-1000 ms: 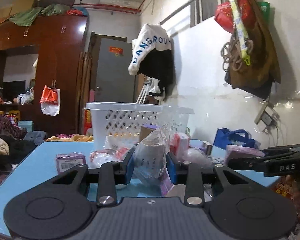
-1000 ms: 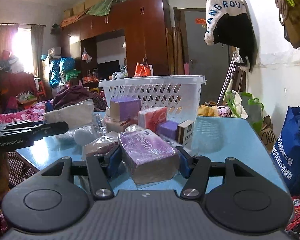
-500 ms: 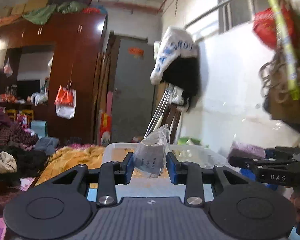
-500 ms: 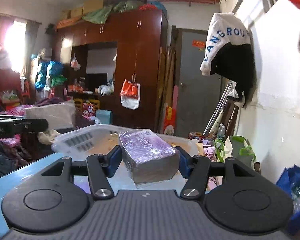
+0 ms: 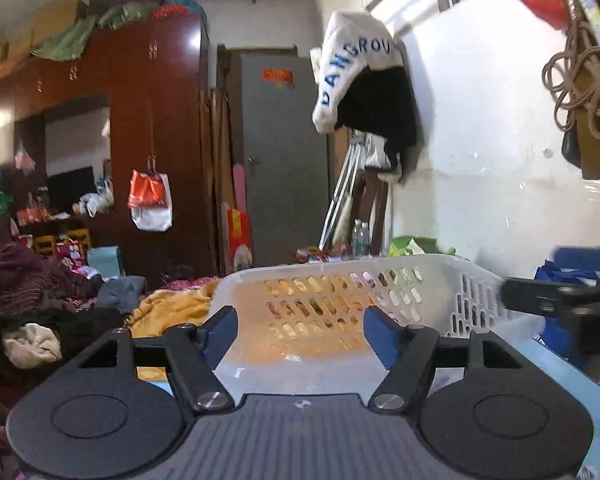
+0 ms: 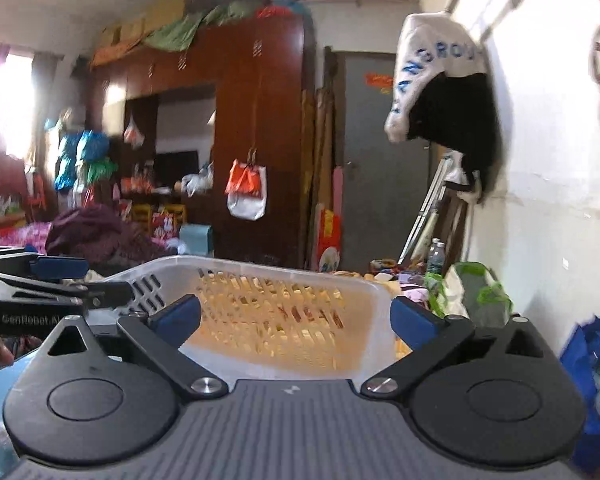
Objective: Organize objects
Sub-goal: 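Lift both held items over the white basket and open both tools to drop them, then grasp the brown purple-lidded box with the left tool while the right tool grasps a clear bag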
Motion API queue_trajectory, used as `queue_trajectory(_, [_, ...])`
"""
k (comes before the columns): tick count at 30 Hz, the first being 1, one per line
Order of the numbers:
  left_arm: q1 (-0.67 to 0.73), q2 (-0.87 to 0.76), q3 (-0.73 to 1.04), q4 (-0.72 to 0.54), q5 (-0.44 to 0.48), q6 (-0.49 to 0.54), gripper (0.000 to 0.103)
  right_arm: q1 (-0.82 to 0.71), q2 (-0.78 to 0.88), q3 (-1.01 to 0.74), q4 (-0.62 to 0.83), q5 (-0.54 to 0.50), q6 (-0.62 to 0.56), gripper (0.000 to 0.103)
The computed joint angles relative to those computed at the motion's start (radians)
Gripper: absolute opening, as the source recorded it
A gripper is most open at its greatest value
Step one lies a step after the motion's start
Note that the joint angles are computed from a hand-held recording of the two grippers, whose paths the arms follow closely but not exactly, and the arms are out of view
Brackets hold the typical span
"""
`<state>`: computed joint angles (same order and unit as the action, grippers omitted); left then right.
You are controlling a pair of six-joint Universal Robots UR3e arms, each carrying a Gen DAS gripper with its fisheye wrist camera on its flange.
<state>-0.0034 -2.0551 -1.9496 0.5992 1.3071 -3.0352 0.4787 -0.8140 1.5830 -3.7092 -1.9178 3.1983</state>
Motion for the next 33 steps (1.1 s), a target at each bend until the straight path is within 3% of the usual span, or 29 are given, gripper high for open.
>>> queue_trajectory(3, [0.090, 0.036, -0.275, 0.269, -0.175, -0.005, 0.083, 0.036, -0.017, 0.282, -0.291, 0.009, 0.072, 0.103])
queue_trajectory(5, [0.148, -0.025, -0.422, 0.510, -0.279, -0.009, 0.084, 0.079, 0.026, 0.414, -0.464, 0.002, 0.139, 0.103])
queue_trajectory(7, [0.137, -0.084, -0.475, 0.622, -0.285, 0.008, 0.083, 0.140, 0.082, 0.458, -0.576, -0.046, 0.164, 0.103])
queue_trajectory(12, [-0.027, -0.109, -0.354, 0.502, -0.084, 0.061, 0.080, 0.244, 0.140, 0.452, -0.619, -0.056, 0.175, 0.103])
queue_trajectory(14, [-0.053, -0.106, -0.314, 0.432, -0.056, 0.071, 0.071, 0.251, 0.122, 0.445, -0.571, 0.000, 0.151, 0.103])
queue_trajectory(18, [-0.063, -0.116, -0.291, 0.394, -0.034, 0.069, 0.067, 0.290, 0.147, 0.325, -0.403, -0.055, 0.089, 0.101])
queue_trajectory(23, [-0.062, -0.135, -0.293, 0.425, -0.018, 0.064, 0.067, 0.284, 0.192, 0.312, -0.390, -0.054, 0.103, 0.076])
queue_trajectory(27, [-0.064, -0.152, -0.296, 0.452, -0.020, 0.053, 0.067, 0.283, 0.195, 0.333, -0.412, -0.078, 0.075, 0.049])
queue_trajectory(33, [-0.069, -0.175, -0.298, 0.482, -0.015, 0.046, 0.067, 0.278, 0.171, 0.408, -0.466, -0.104, 0.064, 0.038])
